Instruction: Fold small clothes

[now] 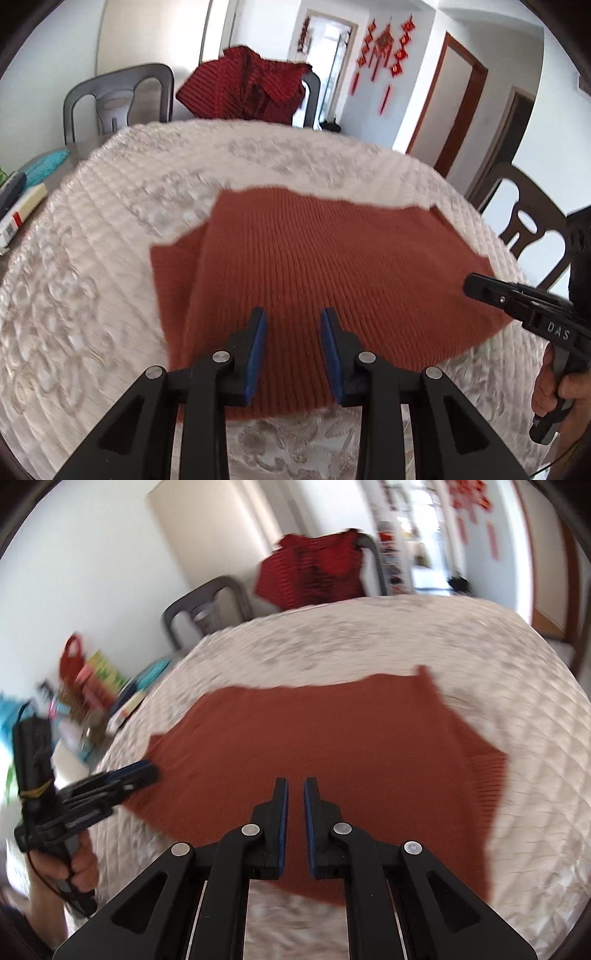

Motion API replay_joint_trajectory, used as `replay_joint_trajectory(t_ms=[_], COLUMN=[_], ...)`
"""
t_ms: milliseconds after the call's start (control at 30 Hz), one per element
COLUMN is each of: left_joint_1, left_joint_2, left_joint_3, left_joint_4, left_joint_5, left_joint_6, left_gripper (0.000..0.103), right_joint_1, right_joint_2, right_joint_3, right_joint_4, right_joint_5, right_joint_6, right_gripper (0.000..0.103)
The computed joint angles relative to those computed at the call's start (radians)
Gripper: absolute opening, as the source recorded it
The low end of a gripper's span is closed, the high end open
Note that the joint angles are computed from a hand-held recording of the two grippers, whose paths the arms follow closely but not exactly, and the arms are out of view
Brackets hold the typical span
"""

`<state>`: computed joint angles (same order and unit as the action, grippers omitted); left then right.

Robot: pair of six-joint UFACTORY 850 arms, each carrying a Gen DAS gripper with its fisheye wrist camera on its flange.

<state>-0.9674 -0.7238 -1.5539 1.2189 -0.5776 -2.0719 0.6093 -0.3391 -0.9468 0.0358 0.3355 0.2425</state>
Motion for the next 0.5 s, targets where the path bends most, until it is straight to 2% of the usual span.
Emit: replay_joint_trajectory(t_ms=[100, 200, 300, 367, 467, 500], left_joint_1=[-0.008, -0.017, -0.012, -0.003, -0.015, -0.018], left_joint_2=[0.019, 0.045, 0.049, 0.045, 0.039, 0.038], left_joint_3=[0.024, 0.057, 0.068, 0.073, 0.065, 0.062], left_joint_4=[0.025, 0.080, 0.062, 0.029, 0.021, 0.015], left_joint_5=[-0.005, -0.034, -0.052, -0.023, -0.045, -0.049], left_joint_6=[-0.037, -0.104, -0.104, -0.090, -0.070, -0.063], left_gripper=[0.033, 0.033, 0.033, 0.033, 0.033, 0.033], right_joint_1=[0.016, 0.022, 0.033, 0.041, 0.044, 0.045], right_joint_2=[-0.048, -0.032, -0.022, -0.037, -0.088, -0.089], right_joint_3=[-0.050, -0.041, -0.044, -0.061, -0.108, -0.104], right_joint_4=[0.074, 0.104, 0.089, 0.090, 0.112, 0.107], right_joint_5=[-0.087, -0.070, -0.045, -0.051, -0.103, -0.080], right_joint_6=[-0.107, -0.122, -0.120, -0.129, -0.151, -0.135], right_gripper=[0.008, 0.008, 0.008, 0.008, 0.008, 0.008])
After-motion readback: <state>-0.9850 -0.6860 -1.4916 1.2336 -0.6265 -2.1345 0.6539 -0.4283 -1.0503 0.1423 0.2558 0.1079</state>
